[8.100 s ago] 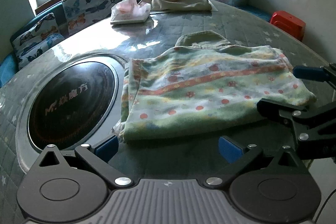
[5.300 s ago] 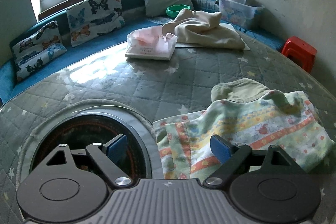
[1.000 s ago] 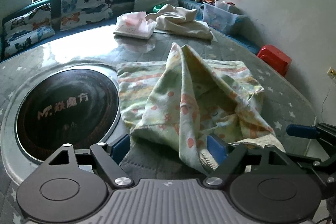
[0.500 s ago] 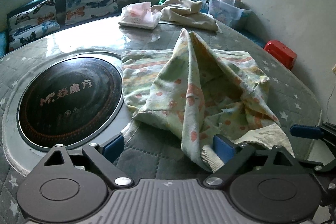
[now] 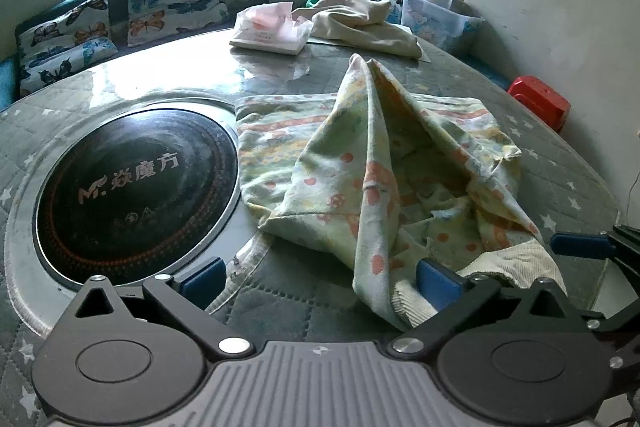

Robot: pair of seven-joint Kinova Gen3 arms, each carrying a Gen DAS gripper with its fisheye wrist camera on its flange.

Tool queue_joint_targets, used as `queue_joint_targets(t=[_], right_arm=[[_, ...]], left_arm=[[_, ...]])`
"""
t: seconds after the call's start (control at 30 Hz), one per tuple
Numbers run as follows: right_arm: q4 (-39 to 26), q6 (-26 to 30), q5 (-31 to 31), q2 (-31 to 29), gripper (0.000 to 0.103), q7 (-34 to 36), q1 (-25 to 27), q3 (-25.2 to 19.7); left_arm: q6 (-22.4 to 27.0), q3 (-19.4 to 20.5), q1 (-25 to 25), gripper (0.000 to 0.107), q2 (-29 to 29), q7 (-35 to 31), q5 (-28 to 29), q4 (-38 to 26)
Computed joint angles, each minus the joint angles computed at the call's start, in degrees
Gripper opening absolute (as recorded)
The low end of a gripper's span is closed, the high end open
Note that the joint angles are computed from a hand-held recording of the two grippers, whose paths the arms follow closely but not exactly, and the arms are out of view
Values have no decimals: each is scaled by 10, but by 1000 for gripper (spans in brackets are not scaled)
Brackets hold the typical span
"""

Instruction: Fold clothes

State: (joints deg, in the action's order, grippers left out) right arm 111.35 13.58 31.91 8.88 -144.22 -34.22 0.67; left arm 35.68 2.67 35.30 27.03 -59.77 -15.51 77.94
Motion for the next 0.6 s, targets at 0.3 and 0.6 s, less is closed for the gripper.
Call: queue_joint_targets(t=[0.3, 0.6], right_arm=[[-9, 0, -18, 5, 103, 37, 13, -8], [-25, 0, -38, 4, 103, 86, 24, -11]], left_arm=[[9, 2, -3, 103, 7, -6, 3, -20], [22, -5, -2, 103, 20, -15, -4, -62]])
